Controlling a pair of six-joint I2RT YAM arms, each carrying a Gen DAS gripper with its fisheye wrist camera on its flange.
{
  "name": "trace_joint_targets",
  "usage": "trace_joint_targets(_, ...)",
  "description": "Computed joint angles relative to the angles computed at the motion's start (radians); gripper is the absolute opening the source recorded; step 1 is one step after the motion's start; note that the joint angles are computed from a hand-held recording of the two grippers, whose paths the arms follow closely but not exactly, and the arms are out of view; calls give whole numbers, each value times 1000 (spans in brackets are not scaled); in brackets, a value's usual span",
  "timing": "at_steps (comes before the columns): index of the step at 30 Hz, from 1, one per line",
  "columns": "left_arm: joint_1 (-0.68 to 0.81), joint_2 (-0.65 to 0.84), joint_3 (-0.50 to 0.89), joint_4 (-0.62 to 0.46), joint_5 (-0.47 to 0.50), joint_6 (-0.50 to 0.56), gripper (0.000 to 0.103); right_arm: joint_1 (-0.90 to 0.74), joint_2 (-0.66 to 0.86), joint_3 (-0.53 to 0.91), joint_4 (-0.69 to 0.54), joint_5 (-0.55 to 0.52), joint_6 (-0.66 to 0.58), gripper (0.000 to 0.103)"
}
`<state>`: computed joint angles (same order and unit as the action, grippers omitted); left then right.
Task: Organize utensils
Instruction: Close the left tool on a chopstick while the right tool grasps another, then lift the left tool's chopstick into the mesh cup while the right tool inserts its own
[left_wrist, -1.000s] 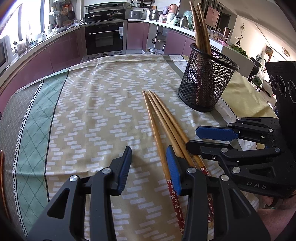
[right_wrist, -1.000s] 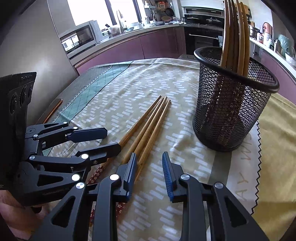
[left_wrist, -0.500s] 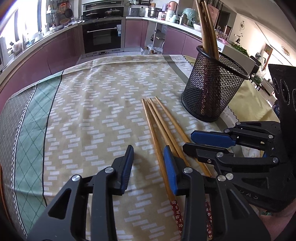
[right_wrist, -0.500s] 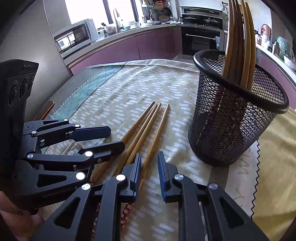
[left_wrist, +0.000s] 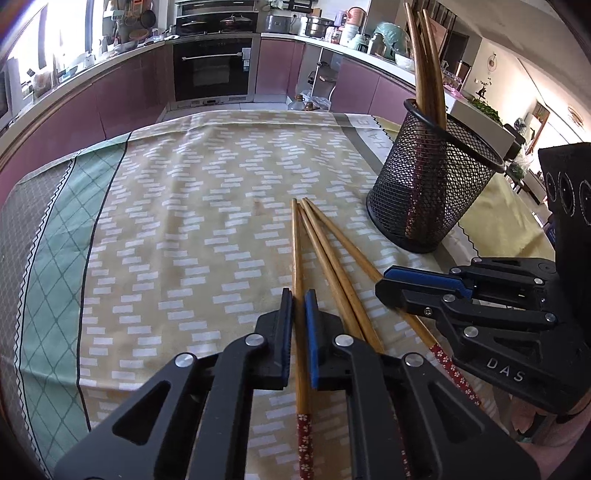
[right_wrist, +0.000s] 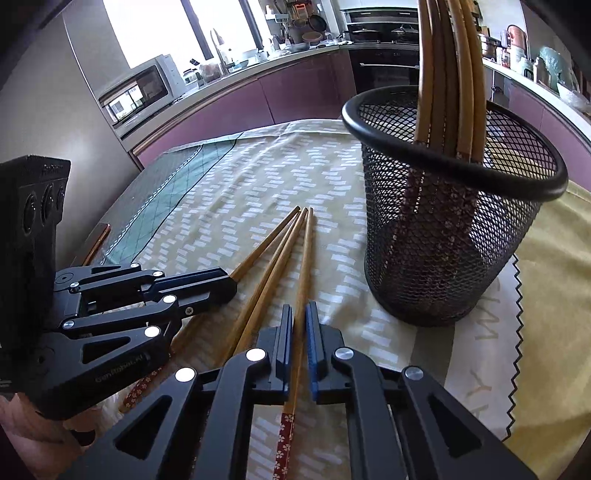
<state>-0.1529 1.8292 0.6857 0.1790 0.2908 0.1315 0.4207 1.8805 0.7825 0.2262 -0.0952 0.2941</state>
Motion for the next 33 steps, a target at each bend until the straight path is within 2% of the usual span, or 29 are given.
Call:
trace_joint_targets(18,51,-138,-80,-19,67,-6,8,-16,-112,-108,57,-39,-3,6)
trace_joint_targets(33,49,-264,-137,-43,80,3,8,-26,-220,-181,81,-50,-13,6)
